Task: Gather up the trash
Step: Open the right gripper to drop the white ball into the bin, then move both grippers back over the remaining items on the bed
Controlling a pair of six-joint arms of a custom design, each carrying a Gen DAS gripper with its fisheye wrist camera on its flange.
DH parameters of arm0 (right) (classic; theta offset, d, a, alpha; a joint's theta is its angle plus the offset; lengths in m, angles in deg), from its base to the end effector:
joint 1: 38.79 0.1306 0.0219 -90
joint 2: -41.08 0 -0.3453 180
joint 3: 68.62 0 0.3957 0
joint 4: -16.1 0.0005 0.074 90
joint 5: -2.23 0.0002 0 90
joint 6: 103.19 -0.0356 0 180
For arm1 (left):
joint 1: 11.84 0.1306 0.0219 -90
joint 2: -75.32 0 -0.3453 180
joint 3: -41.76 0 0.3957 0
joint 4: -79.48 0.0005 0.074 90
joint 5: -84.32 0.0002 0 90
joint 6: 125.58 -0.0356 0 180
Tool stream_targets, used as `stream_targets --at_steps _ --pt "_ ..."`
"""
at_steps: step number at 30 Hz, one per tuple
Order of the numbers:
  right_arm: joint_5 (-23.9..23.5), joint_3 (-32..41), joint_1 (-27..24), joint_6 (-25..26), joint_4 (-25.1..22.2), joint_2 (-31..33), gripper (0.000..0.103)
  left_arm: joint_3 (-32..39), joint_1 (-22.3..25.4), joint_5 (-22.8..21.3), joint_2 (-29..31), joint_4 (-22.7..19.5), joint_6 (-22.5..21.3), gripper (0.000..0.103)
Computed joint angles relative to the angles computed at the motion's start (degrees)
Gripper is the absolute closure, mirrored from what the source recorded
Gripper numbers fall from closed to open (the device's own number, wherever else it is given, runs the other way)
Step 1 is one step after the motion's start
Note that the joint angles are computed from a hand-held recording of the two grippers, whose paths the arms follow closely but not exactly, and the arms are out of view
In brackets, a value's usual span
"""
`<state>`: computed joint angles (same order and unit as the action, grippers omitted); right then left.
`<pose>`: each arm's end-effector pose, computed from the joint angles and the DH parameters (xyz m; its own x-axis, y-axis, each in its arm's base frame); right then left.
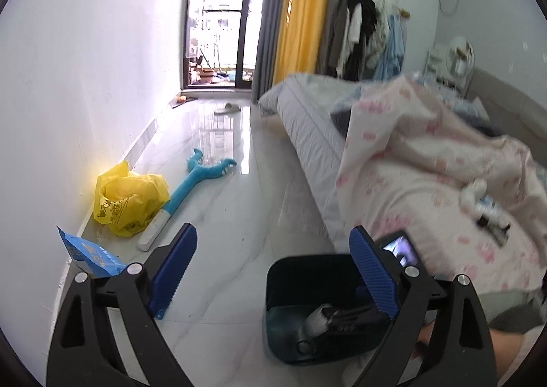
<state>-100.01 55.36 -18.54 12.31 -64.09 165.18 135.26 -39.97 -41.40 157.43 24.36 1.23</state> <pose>0.5880 0.2244 0.3084 -0.6747 -0.6973 -0.2419 -0.7337 0.6695 0.1162 0.3946 -0.1880 0.4795 -0.4945 -0.2872 -0.8203 -0.3567 0.9278 -0.1098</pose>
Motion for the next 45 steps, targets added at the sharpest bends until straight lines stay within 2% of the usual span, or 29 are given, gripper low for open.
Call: stream_targets --at_steps 6,12,21,25,34,39,45 --pt "-1.48 -0.51 -0.26 0.87 0.87 -2.52 0.02 2.19 -1.07 -3.09 0.03 0.78 -0.31 0.009" --pt "-8.64 0.38 -1.7 2.21 2.67 -6.88 0.017 4.08 -2.31 -4.31 0.23 2.57 -1.45 0.009" --pt "-15.74 1.91 -6.47 5.6 5.22 -10.48 0.014 9.54 -3.79 -5.09 4.62 3.07 -3.66 0.009" --pt "-18.27 4.37 -9.27 6.03 4.73 -10.24 0.014 12.76 -4.45 -3.3 7.6 3.92 -5.59 0.009" --pt "-19.79 7.67 -15.59 5.79 5.57 -9.06 0.014 19.33 -5.75 2.46 14.2 5.96 -8.85 0.008" --pt "-20.22 11.25 -18.76 4.42 4.77 -6.89 0.014 24.41 -6.32 5.27 18.57 5.56 -10.45 0.008" --pt "-22.18 15.22 -22.82 3.96 5.31 -4.94 0.014 30.58 -7.19 7.44 24.15 4.39 -15.35 0.008"
